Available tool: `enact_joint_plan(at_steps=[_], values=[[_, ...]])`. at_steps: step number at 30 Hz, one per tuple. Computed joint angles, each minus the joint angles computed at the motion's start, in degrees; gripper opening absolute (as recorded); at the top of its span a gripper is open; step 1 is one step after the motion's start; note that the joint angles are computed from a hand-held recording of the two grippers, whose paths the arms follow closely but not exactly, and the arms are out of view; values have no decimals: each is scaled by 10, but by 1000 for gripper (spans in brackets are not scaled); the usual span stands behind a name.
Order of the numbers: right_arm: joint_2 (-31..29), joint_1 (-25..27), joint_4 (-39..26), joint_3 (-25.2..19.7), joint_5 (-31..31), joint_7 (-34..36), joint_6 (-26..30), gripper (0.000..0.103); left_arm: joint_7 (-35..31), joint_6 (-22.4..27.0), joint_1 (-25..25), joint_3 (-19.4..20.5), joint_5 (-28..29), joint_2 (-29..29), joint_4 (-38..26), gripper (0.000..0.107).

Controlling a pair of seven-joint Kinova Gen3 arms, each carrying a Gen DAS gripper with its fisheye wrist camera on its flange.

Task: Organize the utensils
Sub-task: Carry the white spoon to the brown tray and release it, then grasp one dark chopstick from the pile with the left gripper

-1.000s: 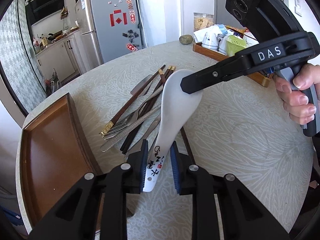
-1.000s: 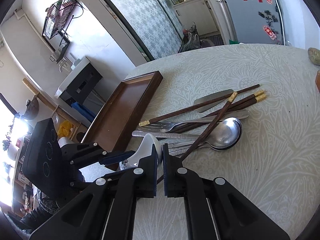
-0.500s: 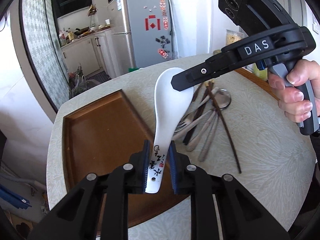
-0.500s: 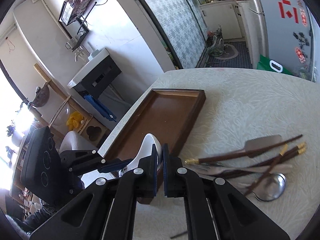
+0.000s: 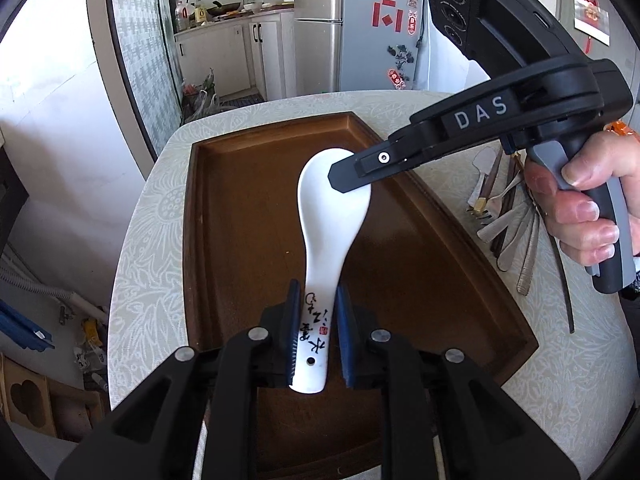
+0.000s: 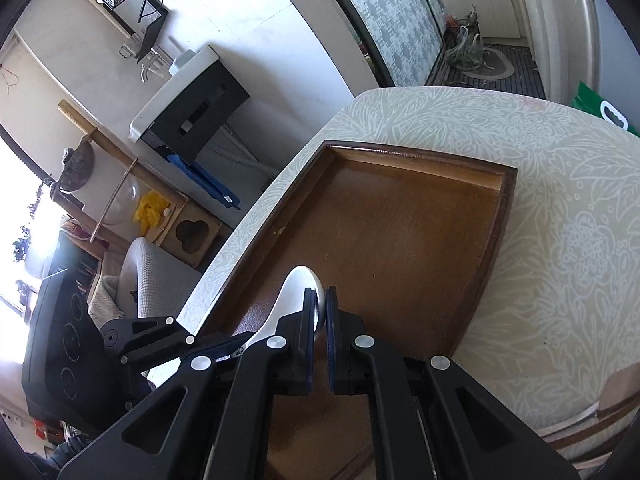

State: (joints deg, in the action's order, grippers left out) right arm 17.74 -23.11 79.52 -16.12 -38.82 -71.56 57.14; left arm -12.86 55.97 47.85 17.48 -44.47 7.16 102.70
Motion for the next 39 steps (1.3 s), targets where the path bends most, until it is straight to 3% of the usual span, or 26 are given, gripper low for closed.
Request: enact_joint_plan(at_steps=[4, 6, 7, 8, 9, 10, 12, 15, 17, 24, 28, 31, 33, 39], values=[[-4, -22, 10, 5, 31, -27, -26, 7, 10, 11, 7, 0, -5, 5, -2, 19], [-7, -29, 16, 6, 42, -39, -40, 12, 13, 17, 10, 0, -8, 6, -4, 19], [-6, -26, 18, 4, 39, -38, -41, 20, 13, 24, 13, 1, -8, 8, -8, 19], [-9, -21, 23, 1, 33, -34, -46, 46, 12, 33, 17, 2, -10, 10, -12, 20], [-19, -14, 33, 1, 26, -29, -51, 67, 13, 40, 22, 3, -17, 12, -13, 30], [-29, -5, 41, 0, 17, -19, -53, 69, 19, 55, 30, 5, -26, 12, -16, 39], [-59, 28, 57, 5, -13, 16, -40, 70, 49, 72, 50, 11, -60, 2, -12, 70], [-133, 76, 98, 38, -28, 51, -41, 74, 68, 78, 68, 31, -94, -13, -15, 74], [-164, 88, 109, 76, -7, 42, -28, 74, 64, 54, 72, 43, -103, -14, -23, 74], [-184, 125, 159, 127, 48, 23, -1, 33, -33, -75, 75, 51, -67, 58, -92, 74], [-180, 142, 190, 139, 31, 53, -6, 31, -81, -42, 124, 17, -58, 135, -168, 69], [-177, 154, 204, 144, 20, 74, -9, 29, -97, -29, 135, -1, -37, 167, -208, 63], [-173, 159, 207, 144, 13, 81, -10, 28, -116, -29, 131, -8, -9, 174, -221, 54], [-152, 170, 201, 140, -10, 80, -3, 27, -140, -45, 137, -44, 38, 180, -226, 43]])
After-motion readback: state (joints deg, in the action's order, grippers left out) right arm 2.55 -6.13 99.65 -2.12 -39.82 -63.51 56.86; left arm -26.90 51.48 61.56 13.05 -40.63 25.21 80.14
